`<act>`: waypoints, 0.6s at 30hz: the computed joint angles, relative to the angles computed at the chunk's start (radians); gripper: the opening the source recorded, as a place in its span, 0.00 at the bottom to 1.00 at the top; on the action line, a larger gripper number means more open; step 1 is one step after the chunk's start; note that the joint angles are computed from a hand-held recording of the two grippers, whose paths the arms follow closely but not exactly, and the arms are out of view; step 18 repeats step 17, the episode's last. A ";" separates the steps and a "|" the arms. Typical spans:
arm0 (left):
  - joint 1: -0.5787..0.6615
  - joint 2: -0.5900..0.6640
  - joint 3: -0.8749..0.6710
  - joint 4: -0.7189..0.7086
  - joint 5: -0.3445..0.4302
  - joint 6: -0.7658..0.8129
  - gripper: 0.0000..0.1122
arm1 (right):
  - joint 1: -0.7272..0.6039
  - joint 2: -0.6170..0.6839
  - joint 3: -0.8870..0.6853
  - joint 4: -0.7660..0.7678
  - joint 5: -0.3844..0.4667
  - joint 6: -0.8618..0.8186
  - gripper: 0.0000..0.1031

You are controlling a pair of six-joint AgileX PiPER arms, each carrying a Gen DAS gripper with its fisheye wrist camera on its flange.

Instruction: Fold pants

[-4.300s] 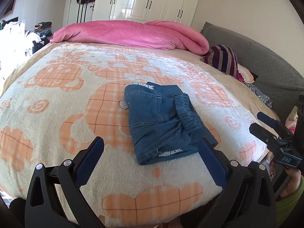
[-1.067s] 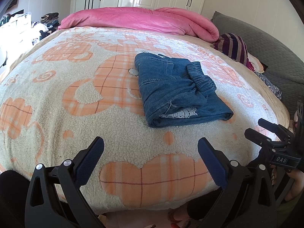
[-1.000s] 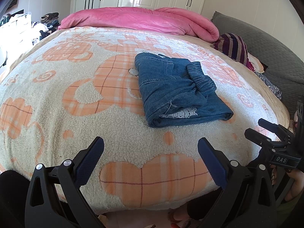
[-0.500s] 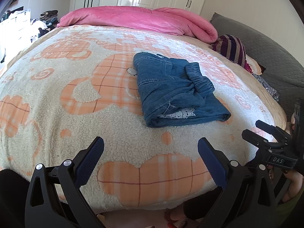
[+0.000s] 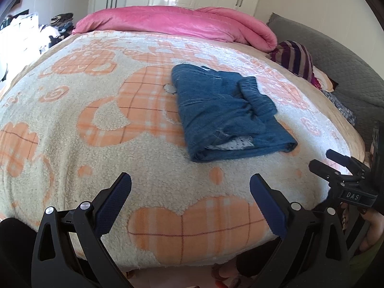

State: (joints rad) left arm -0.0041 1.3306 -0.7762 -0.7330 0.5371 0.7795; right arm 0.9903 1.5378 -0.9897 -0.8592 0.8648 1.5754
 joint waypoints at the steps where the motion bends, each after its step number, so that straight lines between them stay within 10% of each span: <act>1: -0.012 0.001 -0.001 0.048 -0.040 -0.057 0.88 | -0.012 -0.001 0.002 0.005 -0.004 -0.004 0.91; 9: 0.105 0.197 -0.218 0.176 -0.011 -0.152 0.88 | -0.201 -0.060 0.044 -0.020 0.022 -0.042 0.91; 18: 0.272 0.629 -0.789 0.401 0.169 -0.423 0.88 | -0.789 -0.038 0.003 0.011 -0.064 -0.320 0.91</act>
